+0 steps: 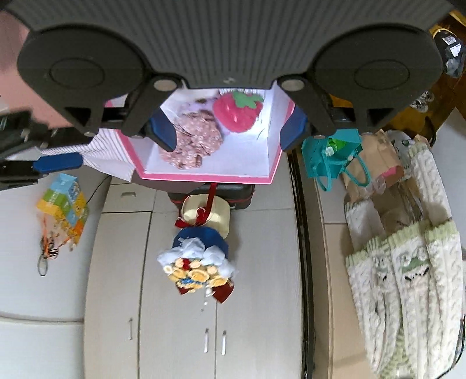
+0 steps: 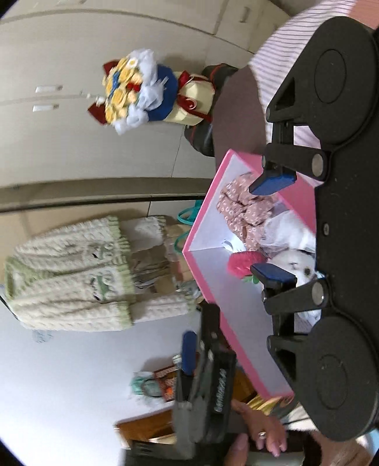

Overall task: Organize soft objects
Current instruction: 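Withdraw both tools from the box toward the green sponge and orange ball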

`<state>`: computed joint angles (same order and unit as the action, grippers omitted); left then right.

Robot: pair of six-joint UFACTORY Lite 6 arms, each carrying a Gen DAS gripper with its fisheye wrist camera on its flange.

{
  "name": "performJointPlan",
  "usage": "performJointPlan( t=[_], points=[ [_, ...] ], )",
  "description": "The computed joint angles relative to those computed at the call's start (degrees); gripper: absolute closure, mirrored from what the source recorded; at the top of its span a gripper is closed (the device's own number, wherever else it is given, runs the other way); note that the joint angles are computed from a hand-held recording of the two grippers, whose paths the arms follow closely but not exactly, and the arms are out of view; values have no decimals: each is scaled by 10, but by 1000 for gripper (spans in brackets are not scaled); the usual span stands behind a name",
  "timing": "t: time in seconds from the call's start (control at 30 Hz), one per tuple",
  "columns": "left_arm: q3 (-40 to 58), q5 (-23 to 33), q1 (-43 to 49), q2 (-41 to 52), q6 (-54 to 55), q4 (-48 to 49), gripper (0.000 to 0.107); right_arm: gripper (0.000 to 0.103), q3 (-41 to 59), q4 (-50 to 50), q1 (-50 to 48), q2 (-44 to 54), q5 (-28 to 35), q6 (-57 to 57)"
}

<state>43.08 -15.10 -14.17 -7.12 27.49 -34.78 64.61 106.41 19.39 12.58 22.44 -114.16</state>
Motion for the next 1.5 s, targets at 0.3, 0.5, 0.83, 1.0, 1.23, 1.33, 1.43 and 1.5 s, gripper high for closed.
performJointPlan(
  t=[0.3, 0.5, 0.83, 1.0, 1.23, 1.33, 1.43, 1.5],
  points=[
    [-83, -4, -133, -136, 282, -316, 29, 46, -159, -56, -134, -132, 98, 42],
    [-79, -113, -288, -110, 323, -411, 30, 46, -250, -78, -232, -201, 157, 3],
    [52, -192, -400, 101, 203, -392, 35, 46, -275, -89, -346, -172, 232, -112],
    [146, -193, -401, 207, 186, -382, 44, 46, -258, -26, -339, -109, 223, -229],
    [302, -175, -360, 363, 219, -422, 54, 46, -189, 61, -301, 22, 215, -355],
    [370, -158, -337, 425, 218, -437, 56, 46, -142, 94, -275, 81, 200, -398],
    [445, -144, -318, 487, 259, -483, 60, 46, -87, 124, -245, 138, 177, -439],
    [497, -128, -302, 528, 293, -527, 64, 46, -55, 136, -229, 171, 166, -458]
  ],
)
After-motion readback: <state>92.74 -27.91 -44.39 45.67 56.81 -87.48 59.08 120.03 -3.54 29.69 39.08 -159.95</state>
